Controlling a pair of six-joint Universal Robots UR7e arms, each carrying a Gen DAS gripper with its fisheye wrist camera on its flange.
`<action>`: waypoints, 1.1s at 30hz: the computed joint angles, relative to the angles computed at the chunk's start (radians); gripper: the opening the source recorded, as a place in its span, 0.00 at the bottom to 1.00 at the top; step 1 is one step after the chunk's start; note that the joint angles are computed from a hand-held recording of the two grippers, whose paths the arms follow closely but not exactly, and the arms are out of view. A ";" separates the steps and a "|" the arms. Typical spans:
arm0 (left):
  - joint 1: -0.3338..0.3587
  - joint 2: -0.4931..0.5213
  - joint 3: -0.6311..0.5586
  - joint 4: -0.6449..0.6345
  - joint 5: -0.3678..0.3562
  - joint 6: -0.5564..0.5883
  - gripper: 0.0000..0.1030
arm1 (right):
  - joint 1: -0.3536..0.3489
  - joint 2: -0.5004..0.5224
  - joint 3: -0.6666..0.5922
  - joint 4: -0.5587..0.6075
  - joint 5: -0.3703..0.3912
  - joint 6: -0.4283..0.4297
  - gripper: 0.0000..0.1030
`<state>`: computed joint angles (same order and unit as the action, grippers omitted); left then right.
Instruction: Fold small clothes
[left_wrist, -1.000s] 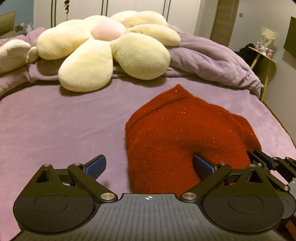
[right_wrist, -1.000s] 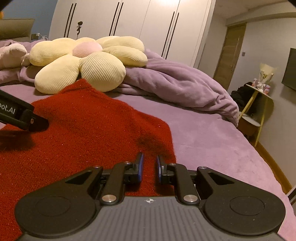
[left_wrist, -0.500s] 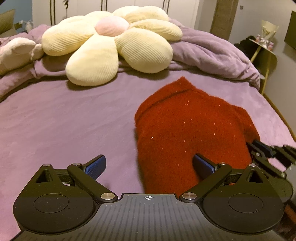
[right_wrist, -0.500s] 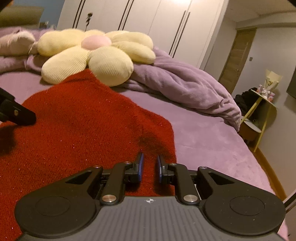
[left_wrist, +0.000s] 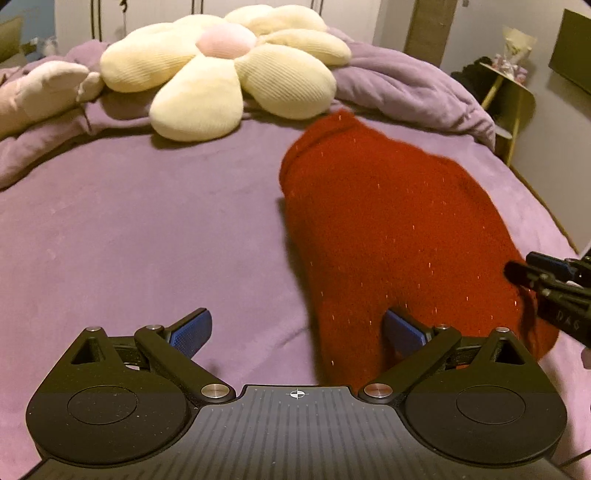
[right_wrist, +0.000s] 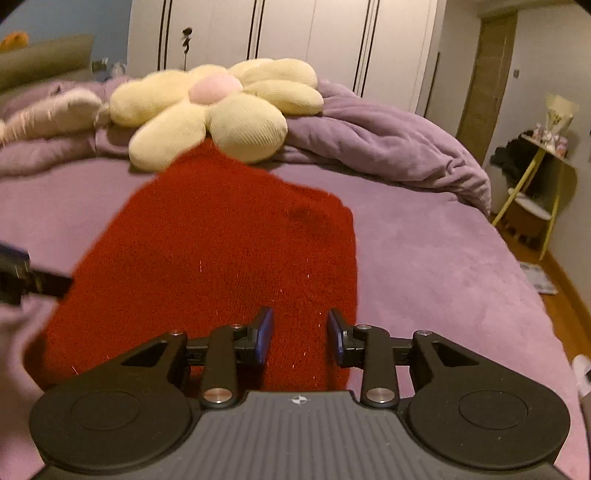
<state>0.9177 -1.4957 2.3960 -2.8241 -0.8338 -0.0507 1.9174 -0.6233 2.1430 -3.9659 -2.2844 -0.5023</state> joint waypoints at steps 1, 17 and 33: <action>0.007 0.010 -0.022 0.003 -0.008 -0.014 0.99 | 0.000 -0.012 -0.010 0.023 0.013 0.025 0.30; 0.092 0.492 -0.420 -0.119 0.115 0.096 1.00 | -0.107 0.086 -0.455 0.491 0.042 0.170 0.30; 0.097 0.459 -0.339 -0.251 0.056 0.235 1.00 | -0.138 0.073 -0.393 0.356 0.143 0.137 0.40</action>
